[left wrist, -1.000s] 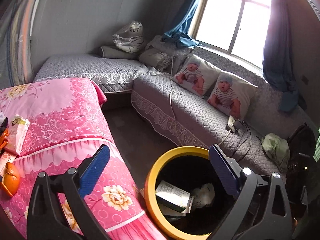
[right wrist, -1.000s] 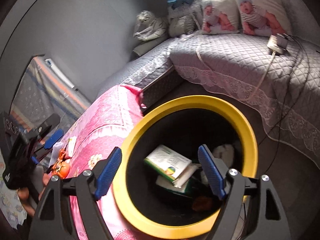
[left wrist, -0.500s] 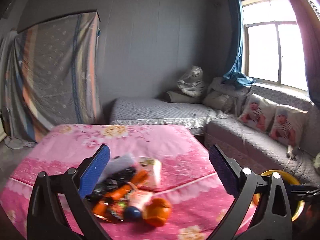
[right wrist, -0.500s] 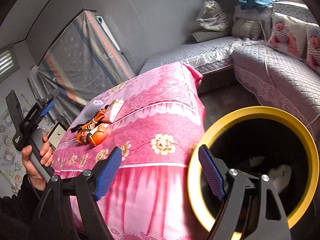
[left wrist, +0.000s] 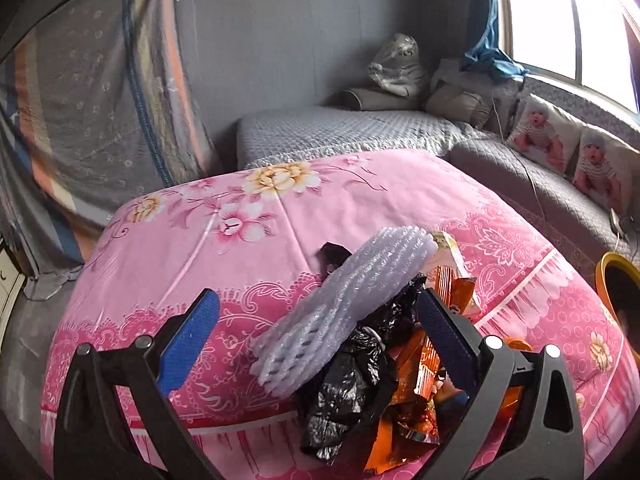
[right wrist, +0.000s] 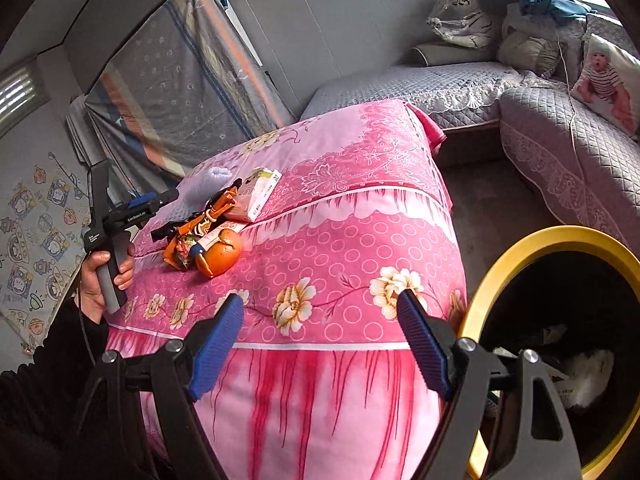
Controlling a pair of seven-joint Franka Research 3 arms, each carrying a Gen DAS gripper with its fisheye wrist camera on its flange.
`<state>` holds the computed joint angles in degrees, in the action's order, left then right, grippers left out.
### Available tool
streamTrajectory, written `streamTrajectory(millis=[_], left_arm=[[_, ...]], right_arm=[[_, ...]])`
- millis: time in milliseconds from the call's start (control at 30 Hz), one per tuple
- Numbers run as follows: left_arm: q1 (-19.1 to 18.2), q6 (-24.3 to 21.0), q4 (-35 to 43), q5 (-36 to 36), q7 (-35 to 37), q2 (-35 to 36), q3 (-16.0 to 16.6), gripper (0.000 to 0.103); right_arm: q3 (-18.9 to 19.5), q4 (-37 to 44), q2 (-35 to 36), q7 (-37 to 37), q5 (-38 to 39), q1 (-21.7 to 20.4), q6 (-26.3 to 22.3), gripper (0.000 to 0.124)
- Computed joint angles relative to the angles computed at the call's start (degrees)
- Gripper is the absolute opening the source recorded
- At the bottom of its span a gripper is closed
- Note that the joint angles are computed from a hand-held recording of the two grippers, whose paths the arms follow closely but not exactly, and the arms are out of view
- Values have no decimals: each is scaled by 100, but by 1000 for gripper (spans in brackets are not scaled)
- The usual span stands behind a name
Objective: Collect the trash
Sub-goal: 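Grasp the white foam fruit net on the bedspread with the left tool, then grasp the peeled mandarin peel with the right tool while the left tool holds the net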
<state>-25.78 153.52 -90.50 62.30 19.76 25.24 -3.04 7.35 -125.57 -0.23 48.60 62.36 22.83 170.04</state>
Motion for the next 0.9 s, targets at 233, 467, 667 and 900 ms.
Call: streamTrajectory(millis=[233,467,667,900], left_arm=[[165,-210,709,-1163,1714,611,-236,93],[281,-211,897,-2222,2271,823,-203,31],[-6,207,268,-1670,1378,310,229,12],[-207,642,-767,-9,-376,-702,419,12]], right_arm=[[1,116,200,209,-151,-80,-73,75],[43,126,242,187,-119,-146,-141,75],[61,190,211,-43,142,-156,-265,75],[107,501,380,104,11,-111,-558,78]])
